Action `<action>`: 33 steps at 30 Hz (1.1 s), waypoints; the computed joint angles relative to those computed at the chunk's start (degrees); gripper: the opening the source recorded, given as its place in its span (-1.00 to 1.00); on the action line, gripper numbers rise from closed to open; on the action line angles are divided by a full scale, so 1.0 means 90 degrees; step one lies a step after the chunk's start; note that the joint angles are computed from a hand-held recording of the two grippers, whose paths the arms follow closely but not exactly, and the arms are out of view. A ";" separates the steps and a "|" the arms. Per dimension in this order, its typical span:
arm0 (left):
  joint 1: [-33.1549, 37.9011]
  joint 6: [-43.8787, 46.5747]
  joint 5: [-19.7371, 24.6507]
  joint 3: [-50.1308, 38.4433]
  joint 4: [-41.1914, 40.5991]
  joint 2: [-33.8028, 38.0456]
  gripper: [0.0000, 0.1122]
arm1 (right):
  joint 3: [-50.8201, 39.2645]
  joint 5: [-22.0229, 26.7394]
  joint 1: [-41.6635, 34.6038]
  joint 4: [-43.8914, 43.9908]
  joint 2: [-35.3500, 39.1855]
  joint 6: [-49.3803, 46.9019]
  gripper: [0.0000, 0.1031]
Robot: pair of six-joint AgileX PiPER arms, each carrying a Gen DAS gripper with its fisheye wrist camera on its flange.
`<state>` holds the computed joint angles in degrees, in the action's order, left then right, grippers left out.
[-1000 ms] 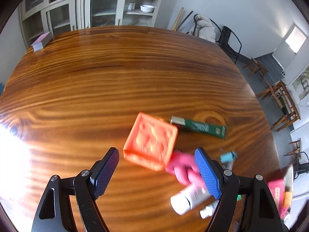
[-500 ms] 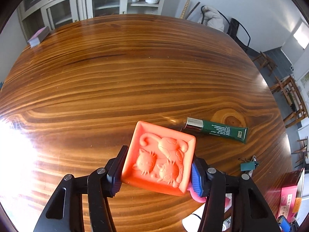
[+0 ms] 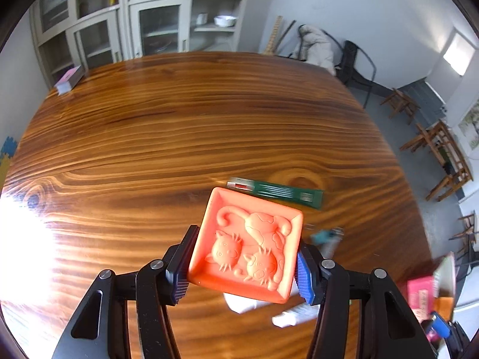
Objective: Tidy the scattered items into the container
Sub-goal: 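Carry the mold and perfume bottle with both tools over the tin box, then open both tools to drop the mold and bottle into the box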
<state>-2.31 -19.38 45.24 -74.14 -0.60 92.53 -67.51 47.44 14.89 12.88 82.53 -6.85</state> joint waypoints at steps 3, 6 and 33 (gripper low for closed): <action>-0.0620 -0.0451 0.0097 -0.0052 0.0210 -0.0212 0.04 | 0.0083 0.0148 -0.0490 0.0282 -0.0223 -0.0469 0.25; -0.1261 -0.0806 0.0262 -0.0258 0.0367 -0.0292 0.04 | 0.0167 0.0319 -0.1073 0.0580 -0.0446 -0.0992 0.25; -0.4990 -0.1774 0.2171 -0.5389 0.0501 0.2887 0.05 | -0.1001 0.1417 -0.5466 0.2269 0.0315 -0.3918 0.25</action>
<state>-47.22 -35.35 64.78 -122.65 3.91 118.51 -76.53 60.20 -34.31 33.30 85.36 -42.12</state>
